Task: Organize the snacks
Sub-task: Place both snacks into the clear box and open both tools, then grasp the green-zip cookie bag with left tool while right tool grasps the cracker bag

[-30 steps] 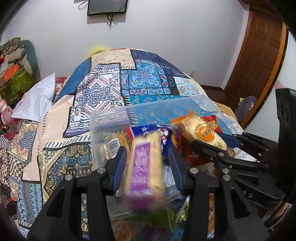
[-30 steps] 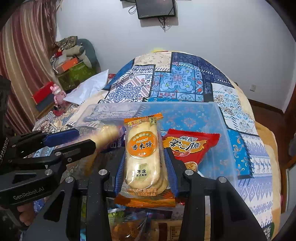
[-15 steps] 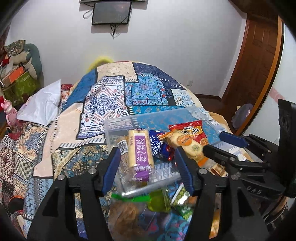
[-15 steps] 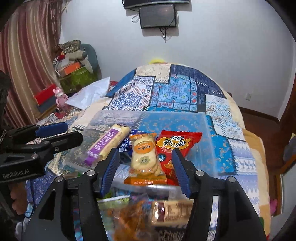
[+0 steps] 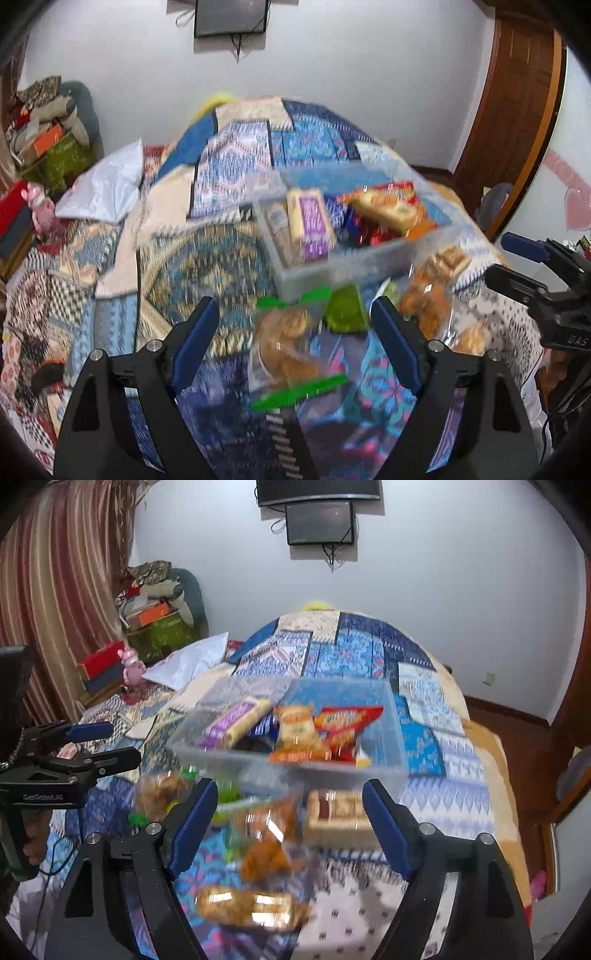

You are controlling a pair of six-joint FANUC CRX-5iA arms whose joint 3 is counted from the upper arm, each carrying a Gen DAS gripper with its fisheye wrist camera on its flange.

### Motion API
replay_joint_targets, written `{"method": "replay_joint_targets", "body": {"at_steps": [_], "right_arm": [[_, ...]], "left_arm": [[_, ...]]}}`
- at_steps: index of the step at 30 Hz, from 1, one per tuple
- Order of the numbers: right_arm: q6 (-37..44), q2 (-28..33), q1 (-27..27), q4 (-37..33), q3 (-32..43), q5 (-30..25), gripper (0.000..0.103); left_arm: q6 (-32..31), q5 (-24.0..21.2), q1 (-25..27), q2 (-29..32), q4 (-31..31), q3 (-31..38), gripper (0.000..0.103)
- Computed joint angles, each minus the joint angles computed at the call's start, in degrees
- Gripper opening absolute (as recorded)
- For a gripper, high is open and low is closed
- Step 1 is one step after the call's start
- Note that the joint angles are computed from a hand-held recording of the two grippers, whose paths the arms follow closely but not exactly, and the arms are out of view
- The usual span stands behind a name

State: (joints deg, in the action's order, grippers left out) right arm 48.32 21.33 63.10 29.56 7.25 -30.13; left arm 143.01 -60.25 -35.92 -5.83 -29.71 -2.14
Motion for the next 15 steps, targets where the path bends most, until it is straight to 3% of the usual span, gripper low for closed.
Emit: {"method": "replay_joint_targets", "body": {"at_steps": [11, 15], "right_arm": [[2.71, -0.37, 1.76, -7.62, -2.42, -2.80, 0.080], [-0.55, -0.95, 2.07, -7.10, -4.29, -1.29, 0.091]], "left_arm": [[1.86, 3.65, 3.54, 2.41, 5.70, -4.37, 0.085], [0.53, 6.81, 5.06, 2.87, 8.35, -6.63, 0.085]]}}
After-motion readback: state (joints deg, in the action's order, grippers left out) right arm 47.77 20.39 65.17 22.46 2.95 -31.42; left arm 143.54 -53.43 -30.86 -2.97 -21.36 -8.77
